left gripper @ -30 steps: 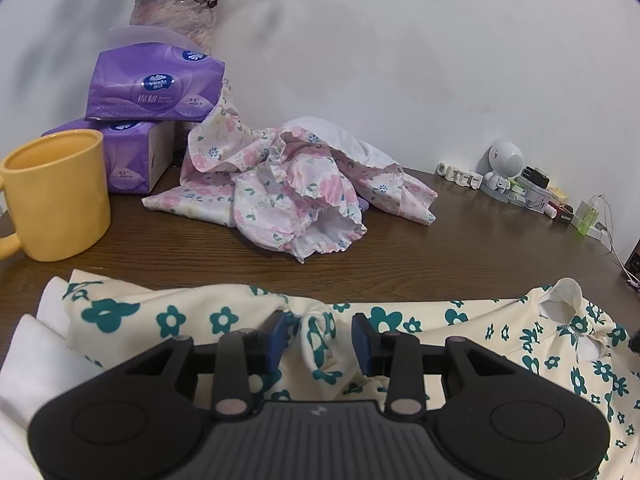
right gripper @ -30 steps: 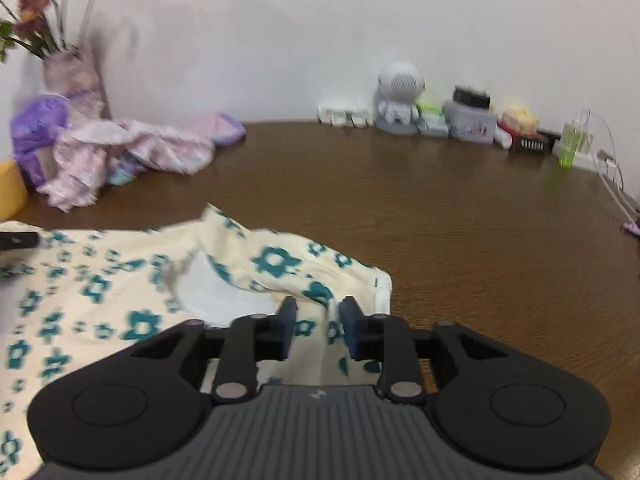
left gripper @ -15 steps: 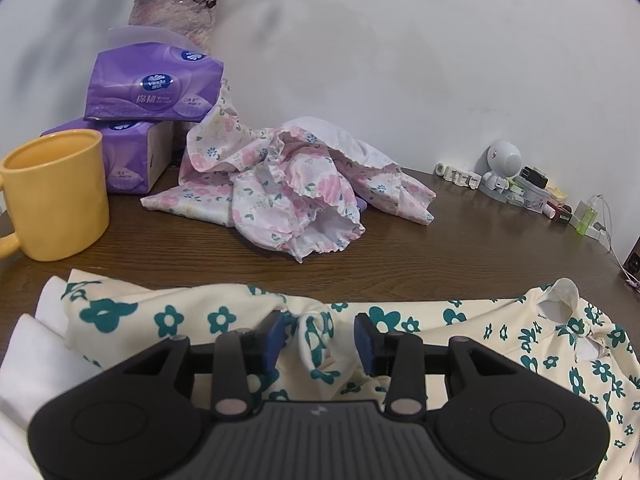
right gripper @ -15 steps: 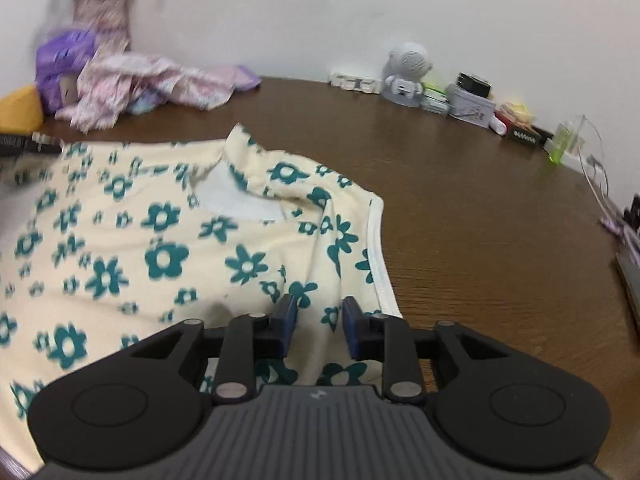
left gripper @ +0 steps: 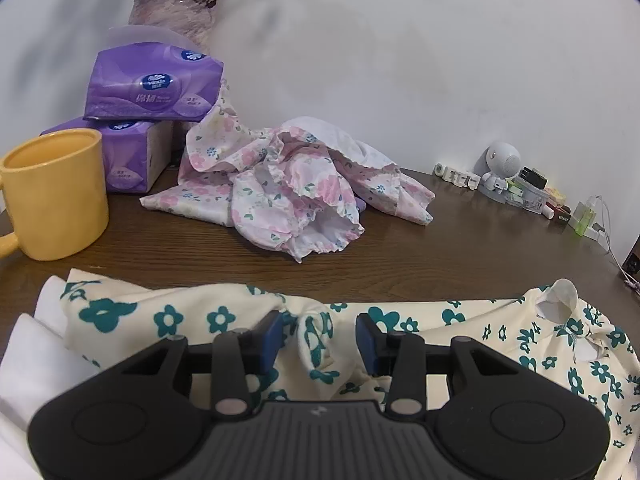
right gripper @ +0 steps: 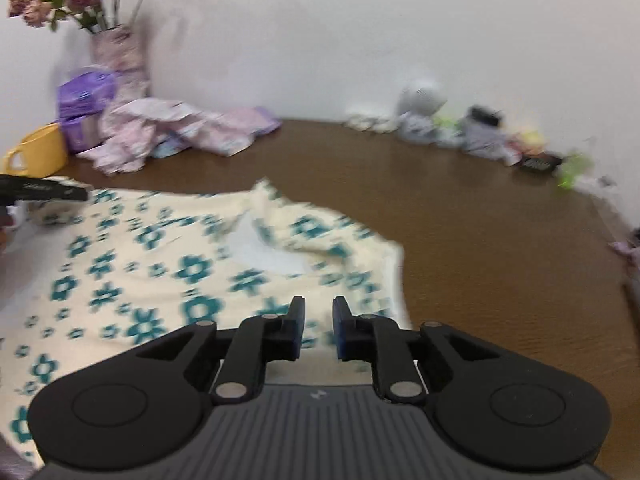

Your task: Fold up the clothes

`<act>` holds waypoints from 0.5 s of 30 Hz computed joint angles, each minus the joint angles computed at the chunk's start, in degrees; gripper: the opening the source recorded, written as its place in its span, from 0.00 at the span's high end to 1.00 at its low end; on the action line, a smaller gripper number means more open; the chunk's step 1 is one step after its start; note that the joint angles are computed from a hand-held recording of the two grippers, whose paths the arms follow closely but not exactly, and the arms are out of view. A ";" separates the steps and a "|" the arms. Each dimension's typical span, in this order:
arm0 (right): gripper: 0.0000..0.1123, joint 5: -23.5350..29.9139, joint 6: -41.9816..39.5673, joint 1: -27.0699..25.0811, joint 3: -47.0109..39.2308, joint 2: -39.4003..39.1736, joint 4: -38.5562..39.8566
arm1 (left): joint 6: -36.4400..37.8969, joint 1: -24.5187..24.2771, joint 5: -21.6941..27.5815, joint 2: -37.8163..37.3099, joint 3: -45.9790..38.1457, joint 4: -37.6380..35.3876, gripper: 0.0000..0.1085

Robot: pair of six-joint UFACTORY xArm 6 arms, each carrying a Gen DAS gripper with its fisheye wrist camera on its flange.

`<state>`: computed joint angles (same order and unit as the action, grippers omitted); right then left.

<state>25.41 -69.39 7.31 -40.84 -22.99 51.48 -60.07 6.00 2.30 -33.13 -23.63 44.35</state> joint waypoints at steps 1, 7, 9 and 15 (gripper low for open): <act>0.88 0.01 0.91 0.34 0.18 0.43 -1.56 | -0.35 0.04 0.04 -0.04 -0.01 0.24 0.64; 0.88 -0.80 4.14 0.34 2.01 0.47 -7.54 | -0.45 0.09 0.14 -0.07 -0.01 0.46 0.64; 0.88 0.27 4.88 -0.06 1.71 0.39 -7.73 | -0.42 0.01 0.35 -0.18 -0.03 0.42 0.64; 0.87 5.55 0.82 1.54 -4.98 3.47 2.40 | 9.64 -4.01 6.25 -2.69 -0.75 -10.65 0.63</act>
<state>30.96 -68.57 8.84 -45.82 -19.51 53.88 -50.43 2.00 8.55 -35.82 -24.38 33.71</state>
